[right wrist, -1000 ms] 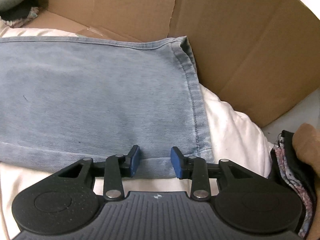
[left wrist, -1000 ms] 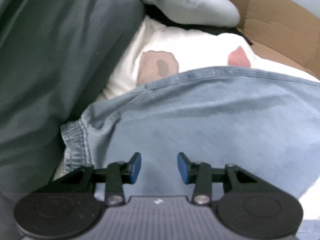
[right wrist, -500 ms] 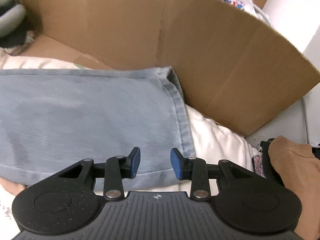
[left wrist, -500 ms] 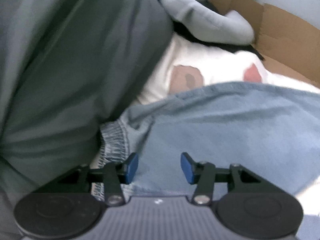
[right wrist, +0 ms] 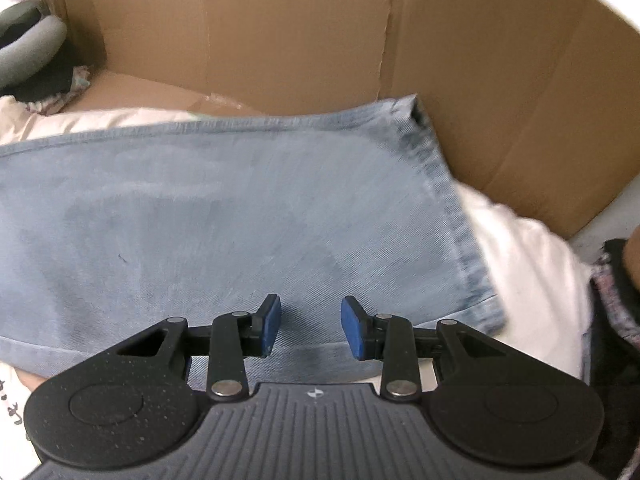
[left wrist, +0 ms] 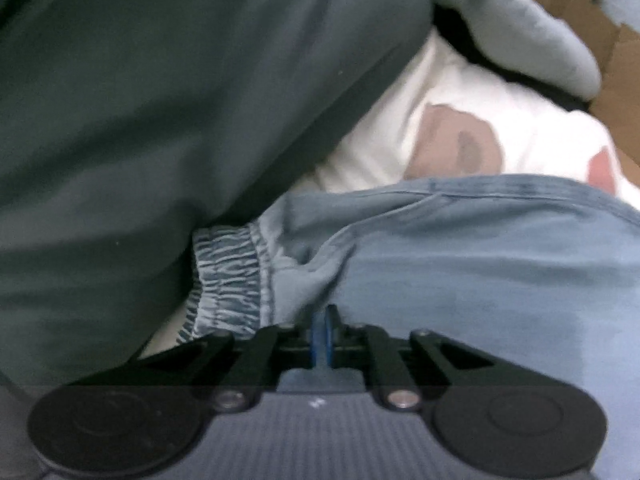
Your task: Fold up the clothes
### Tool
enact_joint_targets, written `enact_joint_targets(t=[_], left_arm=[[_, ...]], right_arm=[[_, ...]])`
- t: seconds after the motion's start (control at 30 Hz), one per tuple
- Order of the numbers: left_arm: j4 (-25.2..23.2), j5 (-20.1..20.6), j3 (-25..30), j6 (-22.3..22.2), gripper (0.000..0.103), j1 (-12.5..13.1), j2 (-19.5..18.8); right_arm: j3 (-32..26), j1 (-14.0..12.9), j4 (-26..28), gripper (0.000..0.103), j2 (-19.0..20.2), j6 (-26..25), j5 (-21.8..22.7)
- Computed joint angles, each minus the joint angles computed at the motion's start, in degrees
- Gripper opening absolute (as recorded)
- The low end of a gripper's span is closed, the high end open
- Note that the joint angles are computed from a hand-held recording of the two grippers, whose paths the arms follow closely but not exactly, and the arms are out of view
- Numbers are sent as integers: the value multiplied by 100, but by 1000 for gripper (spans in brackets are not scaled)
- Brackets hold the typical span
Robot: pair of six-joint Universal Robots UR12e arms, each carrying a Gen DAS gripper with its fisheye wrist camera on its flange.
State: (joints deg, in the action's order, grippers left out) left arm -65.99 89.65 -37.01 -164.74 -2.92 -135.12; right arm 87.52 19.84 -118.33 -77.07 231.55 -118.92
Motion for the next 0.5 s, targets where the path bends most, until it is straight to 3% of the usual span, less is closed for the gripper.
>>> enact_joint_targets(t=[0.2, 0.3, 0.4, 0.5], left_arm=[[-69, 12, 239, -94, 3, 51, -223], [180, 151, 240, -44, 3, 12, -287], [120, 92, 474, -444, 3, 28, -439], [-30, 86, 698, -465, 3, 30, -559]], right_arm=[[110, 22, -196, 40, 53, 66, -111], [115, 18, -209, 40, 51, -42, -97], [129, 3, -216, 40, 35, -150, -82], [113, 10, -189, 40, 50, -181, -118]])
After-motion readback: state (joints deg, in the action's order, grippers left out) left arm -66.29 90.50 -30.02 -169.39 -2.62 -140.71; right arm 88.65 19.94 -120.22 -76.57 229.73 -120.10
